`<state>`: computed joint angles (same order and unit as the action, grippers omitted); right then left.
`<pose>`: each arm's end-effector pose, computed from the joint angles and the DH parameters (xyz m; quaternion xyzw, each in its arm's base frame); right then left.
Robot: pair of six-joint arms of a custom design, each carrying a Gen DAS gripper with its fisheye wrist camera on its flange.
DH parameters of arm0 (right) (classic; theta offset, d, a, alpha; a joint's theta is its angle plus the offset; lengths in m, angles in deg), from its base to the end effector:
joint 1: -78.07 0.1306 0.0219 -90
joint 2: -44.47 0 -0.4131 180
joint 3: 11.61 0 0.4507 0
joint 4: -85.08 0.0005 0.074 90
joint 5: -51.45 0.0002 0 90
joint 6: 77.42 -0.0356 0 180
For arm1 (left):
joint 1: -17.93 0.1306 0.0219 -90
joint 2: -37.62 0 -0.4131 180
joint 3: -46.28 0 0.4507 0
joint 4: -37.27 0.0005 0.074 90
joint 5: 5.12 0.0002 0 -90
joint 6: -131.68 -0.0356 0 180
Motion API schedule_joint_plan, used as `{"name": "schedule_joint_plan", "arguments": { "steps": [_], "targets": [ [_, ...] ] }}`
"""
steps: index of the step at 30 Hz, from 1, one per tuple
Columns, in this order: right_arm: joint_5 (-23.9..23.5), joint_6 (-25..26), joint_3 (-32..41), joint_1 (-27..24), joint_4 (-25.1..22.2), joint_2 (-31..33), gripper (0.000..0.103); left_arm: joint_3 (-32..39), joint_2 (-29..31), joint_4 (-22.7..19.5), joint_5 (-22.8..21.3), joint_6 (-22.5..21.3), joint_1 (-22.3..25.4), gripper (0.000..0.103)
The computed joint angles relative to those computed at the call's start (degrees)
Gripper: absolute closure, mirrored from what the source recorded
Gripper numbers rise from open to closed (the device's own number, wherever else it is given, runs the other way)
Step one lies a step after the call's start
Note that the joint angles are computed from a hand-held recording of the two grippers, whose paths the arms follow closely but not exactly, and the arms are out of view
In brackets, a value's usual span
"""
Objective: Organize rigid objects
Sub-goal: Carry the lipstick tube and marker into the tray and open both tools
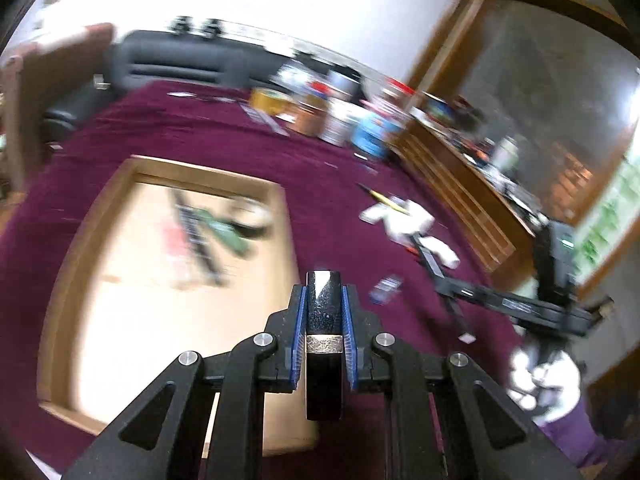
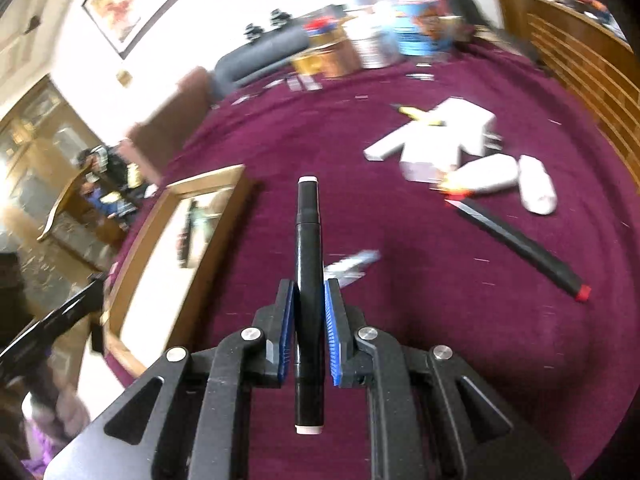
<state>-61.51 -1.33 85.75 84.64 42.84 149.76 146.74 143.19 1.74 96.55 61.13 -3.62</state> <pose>0.6397 0.0872 0.3848 -0.0087 0.9238 0.2435 0.2952 0.6149 -0.2511 0.4173 0.0590 0.9030 -0.2320 0.3567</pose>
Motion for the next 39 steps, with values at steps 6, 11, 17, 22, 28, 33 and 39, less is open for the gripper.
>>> {"name": "schedule_joint_plan", "arguments": {
  "steps": [6, 11, 17, 22, 28, 33, 39],
  "targets": [
    [-3.67, 1.03, 7.39, 4.99, -3.72, 4.93, 0.090, 2.67, 2.79, -3.01, -3.54, 0.00, 4.57, 0.089],
    [-4.61, 1.58, 14.87, 9.13, -7.30, 10.76, 0.090, 8.74, 8.82, -7.76, -4.94, 0.46, 6.84, 0.089],
    [-6.72, 0.32, 26.13, 12.53, -13.84, 19.62, 0.090, 19.12, 17.78, -14.81, -5.20, 0.55, 8.03, 0.089],
    [-8.14, -1.96, 32.63, 13.34, -16.63, 24.64, 0.090, 26.26, 23.32, -20.18, -7.79, 0.41, 7.81, 0.089],
    [-8.81, -3.67, 36.50, 13.84, -18.47, 27.63, 0.090, 24.77, 22.44, -18.27, -5.65, 3.26, 8.62, 0.077],
    [-9.51, -4.40, 39.53, 13.91, -20.30, 29.31, 0.090, 10.93, 10.94, -8.10, -4.88, 3.68, 8.91, 0.065],
    [-11.01, -6.91, 48.53, 15.02, -24.05, 35.37, 0.090, -7.15, -3.97, 5.46, -5.76, 8.69, 9.82, 0.047]
  ]
}}
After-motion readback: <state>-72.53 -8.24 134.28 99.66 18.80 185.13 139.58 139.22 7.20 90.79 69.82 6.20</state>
